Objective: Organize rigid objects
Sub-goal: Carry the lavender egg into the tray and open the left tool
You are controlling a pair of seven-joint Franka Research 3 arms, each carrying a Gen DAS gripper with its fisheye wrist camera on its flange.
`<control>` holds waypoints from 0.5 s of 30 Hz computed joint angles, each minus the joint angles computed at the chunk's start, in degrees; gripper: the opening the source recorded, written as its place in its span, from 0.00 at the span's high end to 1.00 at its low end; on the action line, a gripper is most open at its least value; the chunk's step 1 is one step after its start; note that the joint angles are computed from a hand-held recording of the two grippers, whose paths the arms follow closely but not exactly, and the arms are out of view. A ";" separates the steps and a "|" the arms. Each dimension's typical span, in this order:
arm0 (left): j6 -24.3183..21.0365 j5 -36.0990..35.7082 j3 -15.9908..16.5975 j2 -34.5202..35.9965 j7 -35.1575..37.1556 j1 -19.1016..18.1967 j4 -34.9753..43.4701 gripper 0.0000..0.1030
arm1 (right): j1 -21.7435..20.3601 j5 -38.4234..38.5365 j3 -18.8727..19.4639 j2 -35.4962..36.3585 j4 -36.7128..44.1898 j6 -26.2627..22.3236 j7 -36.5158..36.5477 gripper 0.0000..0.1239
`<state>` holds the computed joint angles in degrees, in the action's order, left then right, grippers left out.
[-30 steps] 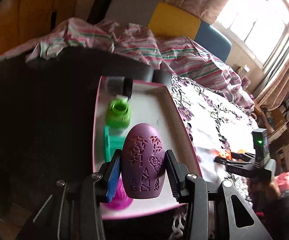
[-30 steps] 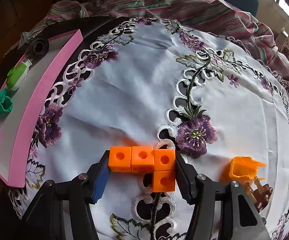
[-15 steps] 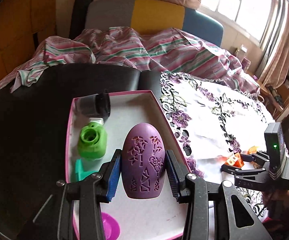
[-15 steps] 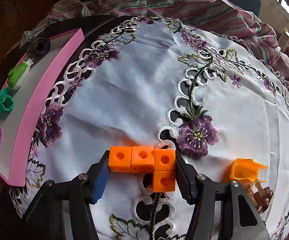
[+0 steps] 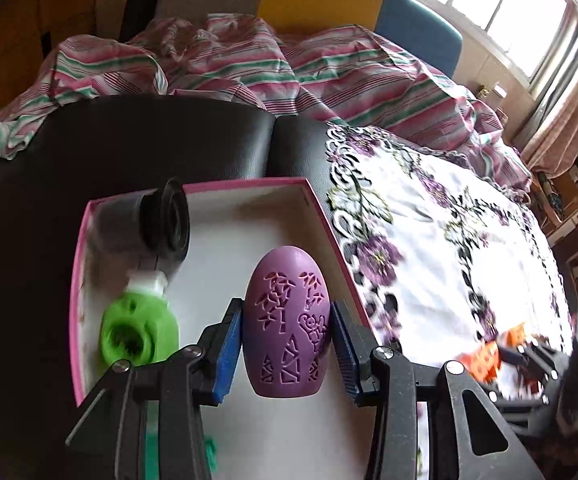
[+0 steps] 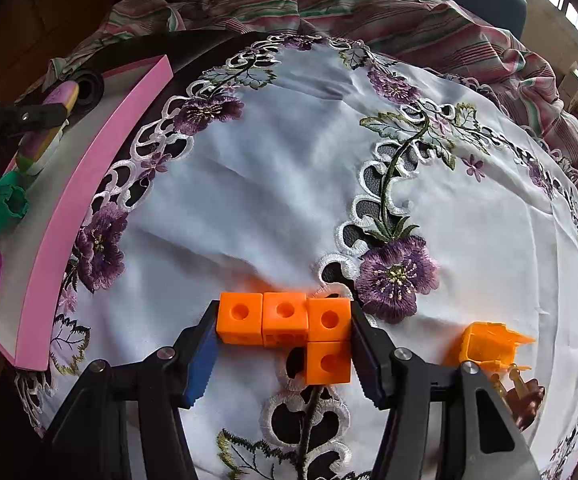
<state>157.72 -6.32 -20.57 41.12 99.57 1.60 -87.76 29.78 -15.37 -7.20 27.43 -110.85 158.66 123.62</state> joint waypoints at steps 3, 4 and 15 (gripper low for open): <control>-3.93 1.82 2.37 4.48 -1.92 -2.54 7.50 0.58 | 0.07 -0.10 -0.08 -0.03 -0.06 0.05 -0.03 0.52; -5.32 2.34 2.91 5.80 -2.37 -3.10 9.78 0.58 | 0.08 -0.10 -0.08 -0.05 -0.06 0.02 -0.06 0.52; -6.37 4.29 4.45 9.20 -4.79 -4.34 14.96 0.55 | 0.10 -0.29 -0.12 -0.02 -0.07 0.26 -0.46 0.52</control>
